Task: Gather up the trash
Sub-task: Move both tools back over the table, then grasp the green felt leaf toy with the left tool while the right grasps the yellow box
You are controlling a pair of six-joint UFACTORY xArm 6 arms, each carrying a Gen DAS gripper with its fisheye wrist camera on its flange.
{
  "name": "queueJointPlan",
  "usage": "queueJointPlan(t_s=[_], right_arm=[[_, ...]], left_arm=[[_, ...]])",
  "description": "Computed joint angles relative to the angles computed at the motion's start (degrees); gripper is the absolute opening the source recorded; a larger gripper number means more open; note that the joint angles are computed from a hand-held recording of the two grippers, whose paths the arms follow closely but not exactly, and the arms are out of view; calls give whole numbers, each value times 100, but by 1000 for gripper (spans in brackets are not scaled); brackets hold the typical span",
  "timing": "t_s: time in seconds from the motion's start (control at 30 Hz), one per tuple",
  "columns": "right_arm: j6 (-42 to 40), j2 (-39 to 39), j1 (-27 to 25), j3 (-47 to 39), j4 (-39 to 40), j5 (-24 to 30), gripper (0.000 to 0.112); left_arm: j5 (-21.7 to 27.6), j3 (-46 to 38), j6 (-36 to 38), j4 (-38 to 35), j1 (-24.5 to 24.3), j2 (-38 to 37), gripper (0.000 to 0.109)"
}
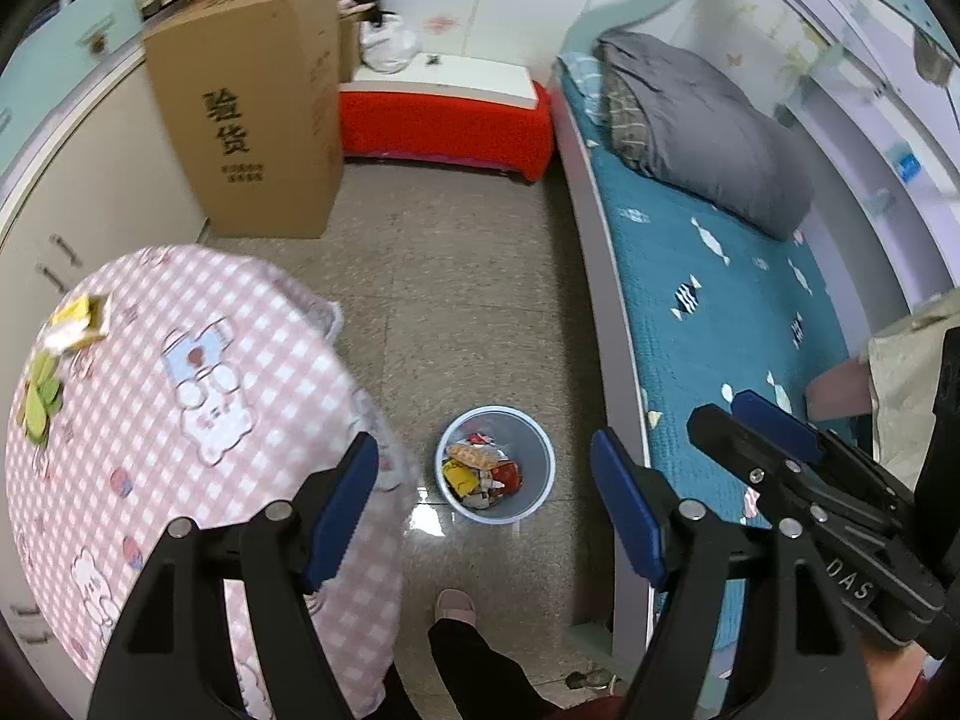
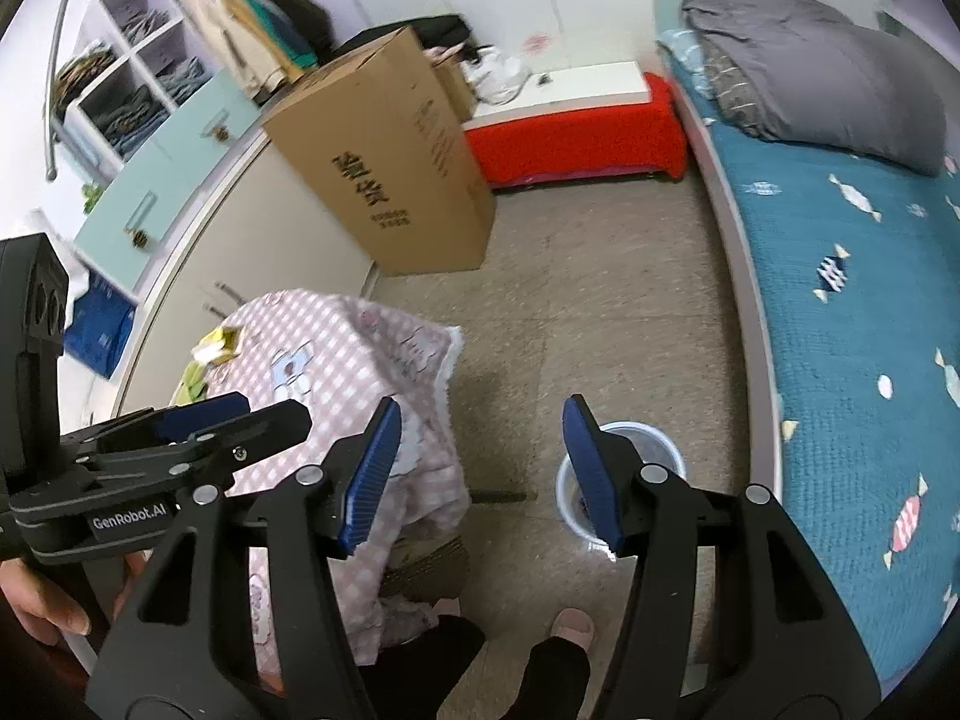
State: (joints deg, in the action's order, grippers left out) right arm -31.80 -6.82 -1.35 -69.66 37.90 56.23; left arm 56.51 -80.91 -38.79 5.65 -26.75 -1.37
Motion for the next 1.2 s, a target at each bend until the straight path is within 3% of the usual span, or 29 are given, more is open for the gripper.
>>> queueJointPlan(t_s=[0.13,0.33,0.6,0.73,0.87,1.2], right_arm=[[142,51,462,-27,-39,-1,56],[417,303,1531,-201,-170,-97,56],[1096,1170,2968,-937,-498,-364,57],[1546,1843,3544,-1594,-739,-542,63],[2041,2647,3952,-2433,-1101,-675,70],[3348,4642,4397,-5023,-1828,-297,80]], left_arm=[[-36,722,-89,-17,305,-608,72],[-136,2013,-75,-191,1241,-1764,72],[-102,3158,843,-729,3357,-2757,72],[-139,3221,1662,-916,4481,-2596,72],[-348,3073,2349,-1105,5152,-2081,72],[-870,2646,3497,-1490,5630,-911,72]])
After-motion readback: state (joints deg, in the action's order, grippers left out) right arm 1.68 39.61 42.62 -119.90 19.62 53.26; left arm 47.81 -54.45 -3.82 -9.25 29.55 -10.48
